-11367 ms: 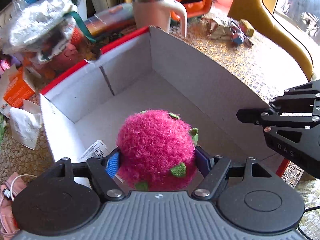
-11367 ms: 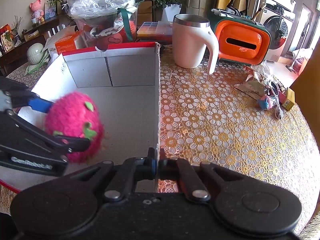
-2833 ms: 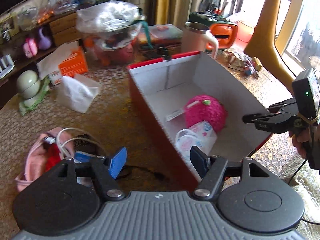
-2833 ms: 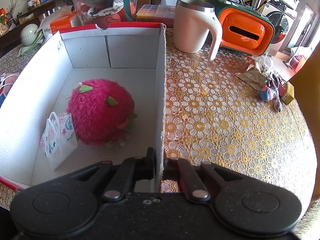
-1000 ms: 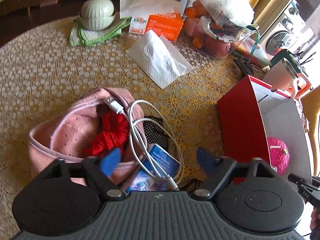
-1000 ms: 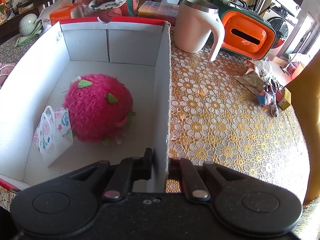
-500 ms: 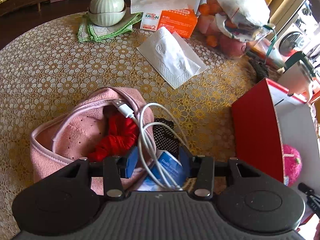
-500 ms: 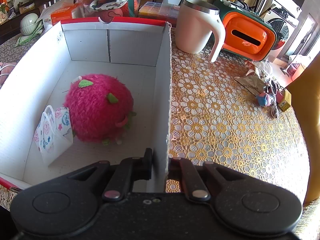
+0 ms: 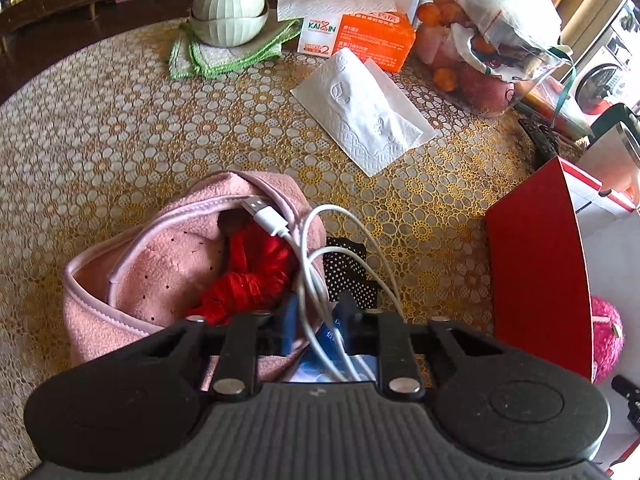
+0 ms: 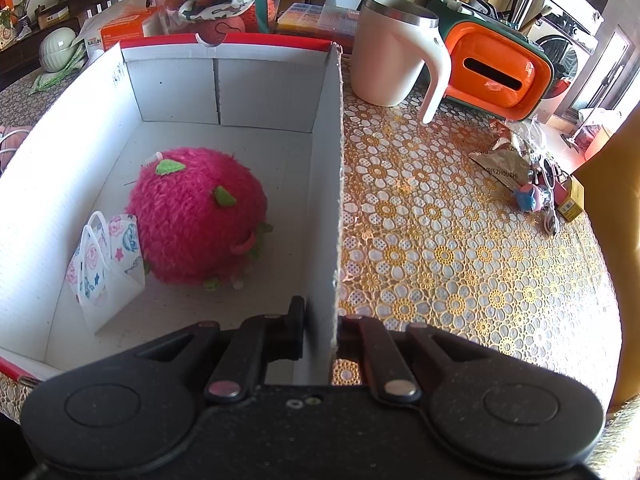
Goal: Organize objects
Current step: 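Move the left gripper to the white cable and grasp it, then carry the white cable into the red box and release it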
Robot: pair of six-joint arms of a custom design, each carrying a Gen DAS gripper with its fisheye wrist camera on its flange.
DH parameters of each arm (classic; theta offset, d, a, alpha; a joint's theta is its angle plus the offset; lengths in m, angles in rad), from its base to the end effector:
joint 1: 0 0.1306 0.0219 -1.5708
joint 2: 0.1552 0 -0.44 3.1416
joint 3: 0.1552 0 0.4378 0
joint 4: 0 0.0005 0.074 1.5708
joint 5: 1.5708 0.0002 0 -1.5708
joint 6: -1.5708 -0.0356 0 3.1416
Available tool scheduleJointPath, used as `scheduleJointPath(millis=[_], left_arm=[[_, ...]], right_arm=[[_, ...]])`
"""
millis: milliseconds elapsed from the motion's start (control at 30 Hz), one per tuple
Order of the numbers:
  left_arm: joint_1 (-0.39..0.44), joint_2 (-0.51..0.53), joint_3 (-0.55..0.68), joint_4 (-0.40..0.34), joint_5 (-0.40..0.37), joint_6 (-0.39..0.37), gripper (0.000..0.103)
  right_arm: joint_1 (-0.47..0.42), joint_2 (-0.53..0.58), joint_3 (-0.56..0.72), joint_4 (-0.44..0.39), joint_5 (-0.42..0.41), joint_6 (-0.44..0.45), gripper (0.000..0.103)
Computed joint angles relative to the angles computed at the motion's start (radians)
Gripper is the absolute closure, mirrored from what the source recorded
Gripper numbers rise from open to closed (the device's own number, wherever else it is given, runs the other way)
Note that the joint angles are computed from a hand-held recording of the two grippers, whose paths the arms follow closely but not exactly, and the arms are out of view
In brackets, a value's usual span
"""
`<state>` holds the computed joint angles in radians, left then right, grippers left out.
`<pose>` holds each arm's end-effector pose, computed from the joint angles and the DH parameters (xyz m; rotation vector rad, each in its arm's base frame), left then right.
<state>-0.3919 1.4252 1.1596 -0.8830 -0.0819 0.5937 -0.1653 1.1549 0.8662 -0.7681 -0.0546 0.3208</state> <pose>0.4568 -0.1862 0.3557 -0.2984 2.7098 -0.1780 0.3769 -0.0614 0.3356 -0.2229 2.6189 -0.0966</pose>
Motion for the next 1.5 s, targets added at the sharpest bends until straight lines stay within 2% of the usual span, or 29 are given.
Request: scheduleJointPath(millis=[233, 500, 800, 1033, 1267, 1367, 1500], left_arm=[[-0.004, -0.049, -0.034, 0.048, -0.014, -0.015, 0.093], [-0.021, -0.115, -0.020, 0.034, 0.008, -0.060, 0.094], [-0.091, -0.154, 0.056, 0.011, 0.052, -0.138, 0.094], [-0.181, -0.105, 0.150, 0.003, 0.040, -0.208, 0.094], [-0.273, -0.003, 0.245, -0.007, -0.031, -0.286, 0.094], [-0.314, 0.049, 0.276, -0.017, -0.109, -0.344, 0.094], [-0.355, 0.128, 0.317, -0.029, -0.225, -0.385, 0.094]], right_arm=[[-0.001, 0.000, -0.001, 0.002, 0.000, 0.001, 0.095], [-0.001, 0.000, -0.001, 0.003, -0.001, 0.000, 0.096], [-0.003, 0.002, 0.000, 0.003, -0.004, -0.001, 0.096], [-0.004, 0.004, 0.002, 0.002, -0.009, -0.005, 0.096], [-0.009, 0.006, 0.001, 0.007, -0.021, -0.008, 0.096], [-0.013, 0.005, -0.001, 0.008, -0.029, -0.010, 0.097], [-0.017, 0.007, -0.002, 0.011, -0.036, -0.011, 0.097]])
